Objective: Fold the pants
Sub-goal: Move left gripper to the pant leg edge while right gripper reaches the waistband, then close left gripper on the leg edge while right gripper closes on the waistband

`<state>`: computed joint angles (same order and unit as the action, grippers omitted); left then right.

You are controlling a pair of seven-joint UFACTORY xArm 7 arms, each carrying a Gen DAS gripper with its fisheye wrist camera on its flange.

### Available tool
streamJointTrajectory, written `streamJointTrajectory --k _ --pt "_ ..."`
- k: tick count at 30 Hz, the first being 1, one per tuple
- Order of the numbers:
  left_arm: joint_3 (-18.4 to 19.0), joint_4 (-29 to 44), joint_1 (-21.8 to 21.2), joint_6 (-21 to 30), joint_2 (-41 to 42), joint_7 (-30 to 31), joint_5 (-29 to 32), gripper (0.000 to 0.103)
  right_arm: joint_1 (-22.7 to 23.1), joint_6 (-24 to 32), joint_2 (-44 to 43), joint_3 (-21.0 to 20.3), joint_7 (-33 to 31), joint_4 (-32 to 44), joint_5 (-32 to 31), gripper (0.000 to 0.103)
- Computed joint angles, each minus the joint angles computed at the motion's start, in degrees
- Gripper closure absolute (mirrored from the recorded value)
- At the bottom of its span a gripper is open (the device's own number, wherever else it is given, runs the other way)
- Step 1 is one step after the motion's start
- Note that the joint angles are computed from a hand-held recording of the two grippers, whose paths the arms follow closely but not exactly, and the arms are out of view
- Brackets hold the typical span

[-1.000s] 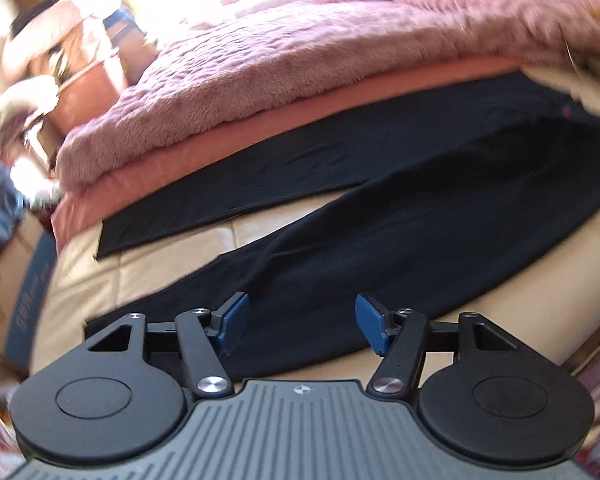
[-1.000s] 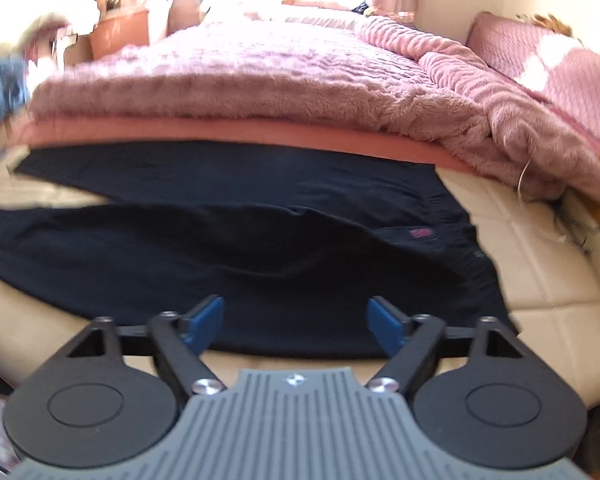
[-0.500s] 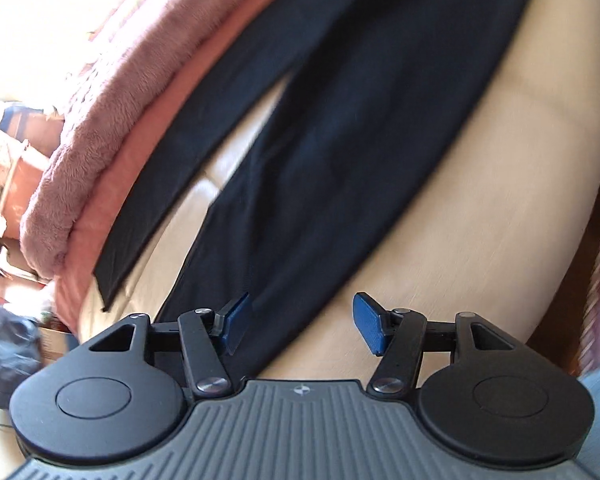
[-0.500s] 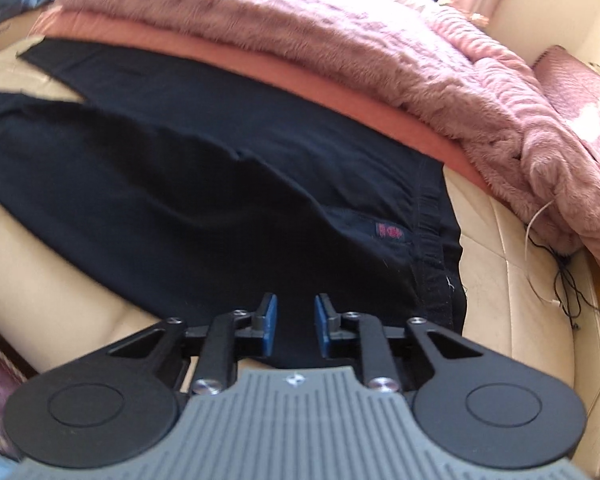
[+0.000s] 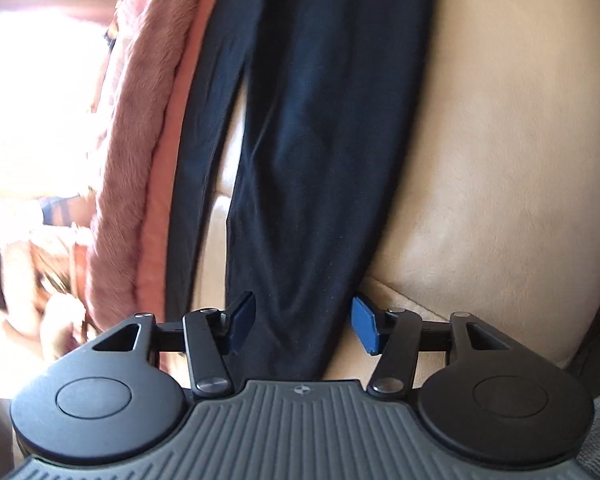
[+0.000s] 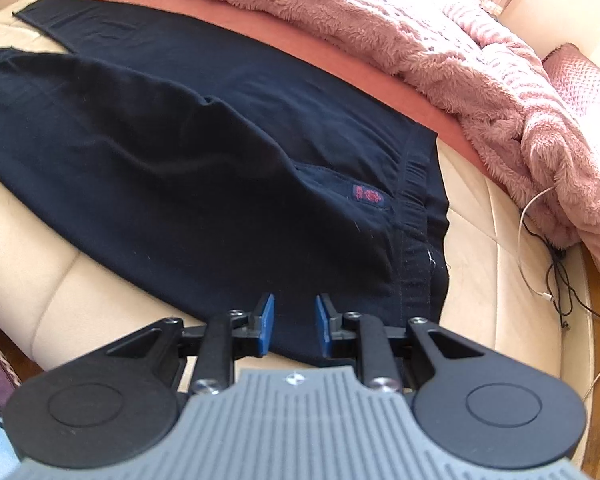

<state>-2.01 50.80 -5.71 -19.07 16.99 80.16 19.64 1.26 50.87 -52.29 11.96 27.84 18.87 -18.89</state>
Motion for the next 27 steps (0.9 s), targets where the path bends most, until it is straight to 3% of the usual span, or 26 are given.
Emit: streamJointTrajectory --k 3,6,10,12,14,16,21,24,26,27 --pt "3.79 -0.13 -3.69 -4.55 1.68 5.08 -3.13 0.040 0.43 1.89 -0.62 -0.28 -1.89 -0.41 -0.59 0.085" --pt "11.10 1.58 -13.12 -5.96 3.92 14.91 -15.43 0.047 1.86 4.75 -1.16 -0.99 -7.50 -0.88 -1.93 0.085" --pt "14.70 5.28 -18.92 -3.03 6.06 19.04 -27.42 0.066 4.45 7.93 -1.64 -1.80 -16.50 -1.59 -2.69 0.085" --pt "18.82 8.16 -24.21 1.05 7.31 18.59 -34.46 0.077 5.21 8.58 -1.68 -1.87 -20.25 -2.21 -3.22 0.085" --pt "24.19 10.53 -29.54 5.56 8.32 16.26 -38.59 0.095 5.29 8.52 -1.10 -1.53 -22.71 -2.84 -3.93 0.082" --pt "27.42 12.50 -32.16 9.93 8.56 12.34 -40.61 0.098 5.07 7.79 -0.26 -1.80 -24.75 -3.15 -4.45 0.082" --pt "29.24 16.41 -33.67 15.25 7.30 1.97 -42.97 0.102 4.07 5.47 2.15 -1.40 -29.46 -3.47 -7.45 0.081" --pt "31.75 21.33 -35.37 20.99 7.69 -5.97 -43.87 0.102 3.74 4.69 1.81 -1.02 -30.56 -4.01 -7.98 0.083" --pt "31.84 23.58 -35.19 23.87 7.43 -9.83 -43.77 0.102 4.05 4.61 0.23 -0.30 -30.86 -5.00 -8.20 0.103" --pt "31.98 24.61 -35.17 25.14 7.37 -11.75 -43.52 0.102 3.91 4.63 -0.78 0.37 -30.44 -5.52 -8.67 0.103"
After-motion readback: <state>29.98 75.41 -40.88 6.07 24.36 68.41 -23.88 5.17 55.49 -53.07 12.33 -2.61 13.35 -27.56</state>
